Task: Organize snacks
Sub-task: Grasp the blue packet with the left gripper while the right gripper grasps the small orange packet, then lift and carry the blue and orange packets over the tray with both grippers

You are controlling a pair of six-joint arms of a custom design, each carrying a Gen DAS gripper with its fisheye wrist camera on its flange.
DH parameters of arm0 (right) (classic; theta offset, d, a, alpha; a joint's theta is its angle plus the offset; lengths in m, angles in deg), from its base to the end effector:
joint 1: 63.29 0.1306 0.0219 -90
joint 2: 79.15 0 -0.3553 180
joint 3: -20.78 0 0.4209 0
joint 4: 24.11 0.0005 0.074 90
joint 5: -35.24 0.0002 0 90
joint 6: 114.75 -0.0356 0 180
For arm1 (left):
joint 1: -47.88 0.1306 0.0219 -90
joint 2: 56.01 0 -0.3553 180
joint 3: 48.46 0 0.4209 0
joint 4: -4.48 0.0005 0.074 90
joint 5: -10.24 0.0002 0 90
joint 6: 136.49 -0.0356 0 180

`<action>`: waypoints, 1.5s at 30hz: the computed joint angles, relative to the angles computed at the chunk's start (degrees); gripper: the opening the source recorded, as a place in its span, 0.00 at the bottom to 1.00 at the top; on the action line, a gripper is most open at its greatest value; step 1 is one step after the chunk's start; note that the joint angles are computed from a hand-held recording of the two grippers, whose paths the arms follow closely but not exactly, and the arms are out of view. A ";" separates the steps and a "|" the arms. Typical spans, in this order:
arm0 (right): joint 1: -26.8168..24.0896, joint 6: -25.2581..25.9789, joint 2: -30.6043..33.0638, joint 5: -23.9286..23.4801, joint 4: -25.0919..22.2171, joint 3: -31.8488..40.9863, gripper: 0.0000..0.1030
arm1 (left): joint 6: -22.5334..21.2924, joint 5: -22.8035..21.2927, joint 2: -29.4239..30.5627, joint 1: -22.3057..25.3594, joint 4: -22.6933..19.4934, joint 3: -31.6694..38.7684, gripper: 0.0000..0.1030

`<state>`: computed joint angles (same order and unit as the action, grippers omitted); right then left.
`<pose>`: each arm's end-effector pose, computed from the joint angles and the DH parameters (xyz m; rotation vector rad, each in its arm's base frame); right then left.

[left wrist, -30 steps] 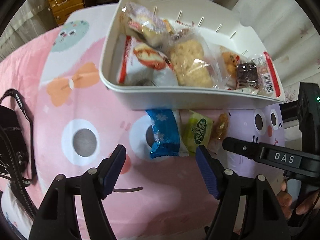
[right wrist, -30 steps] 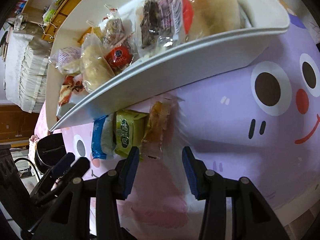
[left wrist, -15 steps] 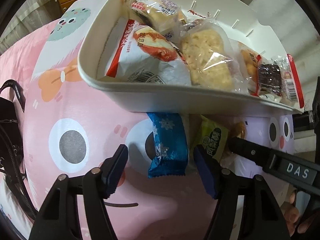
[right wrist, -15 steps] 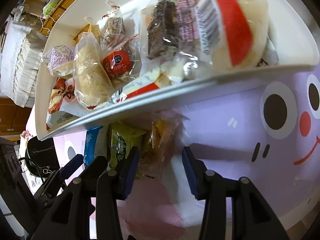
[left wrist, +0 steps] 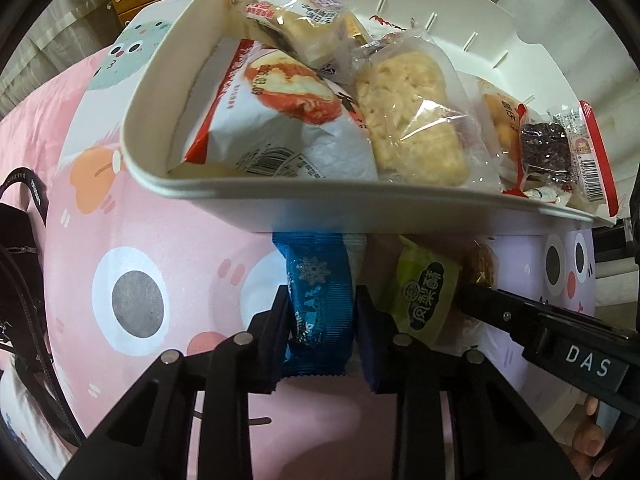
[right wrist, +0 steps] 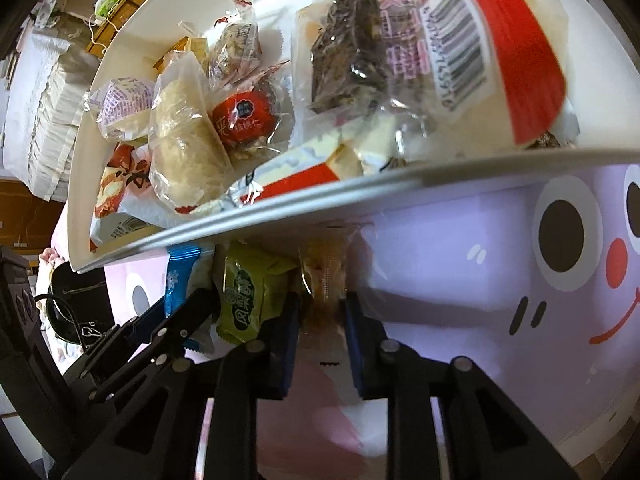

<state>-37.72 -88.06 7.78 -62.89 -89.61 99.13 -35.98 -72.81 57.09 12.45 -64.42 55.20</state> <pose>0.4029 0.1978 0.3175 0.9450 2.8573 0.4473 0.4848 -0.3508 0.2813 0.6628 2.9137 -0.2861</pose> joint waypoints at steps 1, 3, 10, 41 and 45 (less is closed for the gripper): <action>0.14 0.43 0.01 0.24 -0.01 0.00 0.21 | 0.21 -0.78 -0.19 -0.13 -0.05 -0.21 0.28; 0.38 1.39 0.17 0.19 -0.36 0.09 0.21 | 1.11 -1.64 -1.75 0.09 0.15 -1.96 0.27; 1.16 3.68 -1.07 -1.64 -1.37 -1.13 0.21 | 6.99 -3.89 -5.30 -0.45 0.36 -5.72 0.27; 0.10 16.75 -13.08 0.95 -5.77 2.59 0.21 | 8.30 -2.53 -18.99 -2.64 -6.99 -1.71 0.27; -1.11 18.84 -13.03 3.13 -5.72 4.74 0.21 | 6.97 -2.56 -16.32 -3.10 -8.70 3.34 0.27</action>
